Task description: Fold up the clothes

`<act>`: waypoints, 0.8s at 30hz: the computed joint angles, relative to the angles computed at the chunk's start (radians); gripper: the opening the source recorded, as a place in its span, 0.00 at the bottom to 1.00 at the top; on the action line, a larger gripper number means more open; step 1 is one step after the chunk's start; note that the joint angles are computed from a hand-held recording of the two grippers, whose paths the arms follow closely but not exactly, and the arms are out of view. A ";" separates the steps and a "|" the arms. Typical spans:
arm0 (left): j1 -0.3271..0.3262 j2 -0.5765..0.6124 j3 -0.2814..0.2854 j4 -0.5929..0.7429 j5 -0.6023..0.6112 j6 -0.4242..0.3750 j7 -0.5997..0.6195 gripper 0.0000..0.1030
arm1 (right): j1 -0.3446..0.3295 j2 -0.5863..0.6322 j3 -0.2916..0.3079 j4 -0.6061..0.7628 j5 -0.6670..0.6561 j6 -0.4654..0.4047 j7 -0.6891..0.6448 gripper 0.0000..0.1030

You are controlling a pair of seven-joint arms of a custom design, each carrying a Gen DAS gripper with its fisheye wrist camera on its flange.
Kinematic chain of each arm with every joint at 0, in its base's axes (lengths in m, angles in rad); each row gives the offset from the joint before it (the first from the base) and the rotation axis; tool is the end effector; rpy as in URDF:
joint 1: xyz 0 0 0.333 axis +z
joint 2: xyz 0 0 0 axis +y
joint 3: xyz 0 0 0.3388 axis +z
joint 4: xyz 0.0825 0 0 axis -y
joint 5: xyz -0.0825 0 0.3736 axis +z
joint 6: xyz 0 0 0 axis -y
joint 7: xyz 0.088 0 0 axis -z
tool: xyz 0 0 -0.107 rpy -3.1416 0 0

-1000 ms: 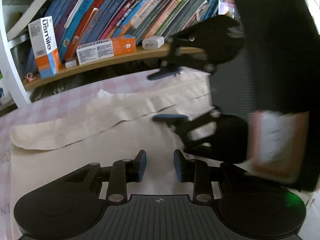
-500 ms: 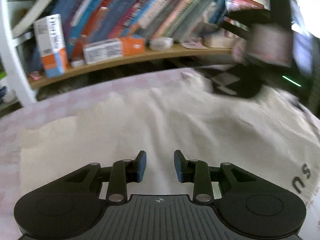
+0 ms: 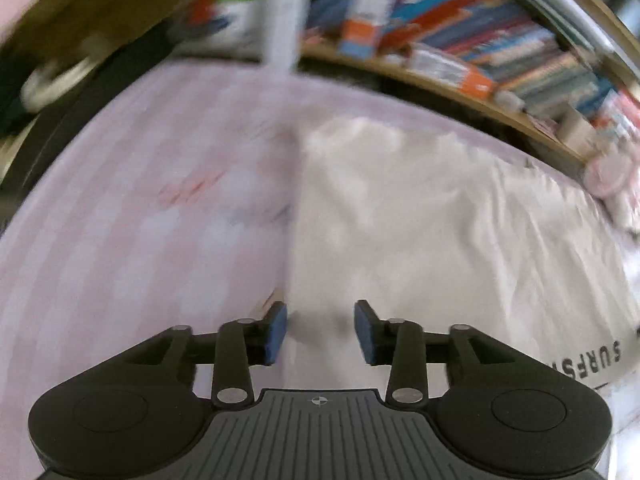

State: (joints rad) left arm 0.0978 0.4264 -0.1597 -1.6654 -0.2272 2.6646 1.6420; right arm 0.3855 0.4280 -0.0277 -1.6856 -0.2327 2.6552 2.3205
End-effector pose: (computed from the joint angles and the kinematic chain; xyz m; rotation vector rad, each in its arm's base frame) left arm 0.7112 -0.0196 0.4528 -2.0360 1.8943 -0.8000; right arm 0.6602 0.2569 0.4377 -1.6543 2.0447 -0.3932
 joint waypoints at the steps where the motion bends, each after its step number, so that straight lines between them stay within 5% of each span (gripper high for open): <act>1: 0.005 -0.022 0.008 -0.028 -0.014 -0.012 -0.031 0.49 | -0.003 -0.024 0.002 -0.041 0.025 0.021 0.036 0.55; 6: 0.042 -0.099 0.006 -0.140 -0.131 -0.030 -0.122 0.50 | -0.013 -0.116 0.007 -0.191 0.124 0.086 0.234 0.47; 10: 0.082 -0.162 -0.034 -0.244 -0.366 0.000 -0.156 0.50 | -0.074 -0.174 0.070 -0.324 0.299 0.230 0.294 0.42; 14: 0.083 -0.205 -0.065 -0.338 -0.683 0.082 -0.174 0.50 | -0.215 -0.161 0.246 -0.352 0.641 0.340 0.117 0.37; 22: 0.023 -0.181 -0.085 -0.340 -1.318 0.254 0.014 0.49 | -0.302 -0.118 0.383 -0.333 0.959 0.456 -0.080 0.34; 24: -0.006 -0.159 -0.069 -0.309 -1.412 0.294 0.065 0.45 | -0.296 -0.110 0.372 -0.318 0.966 0.446 -0.097 0.33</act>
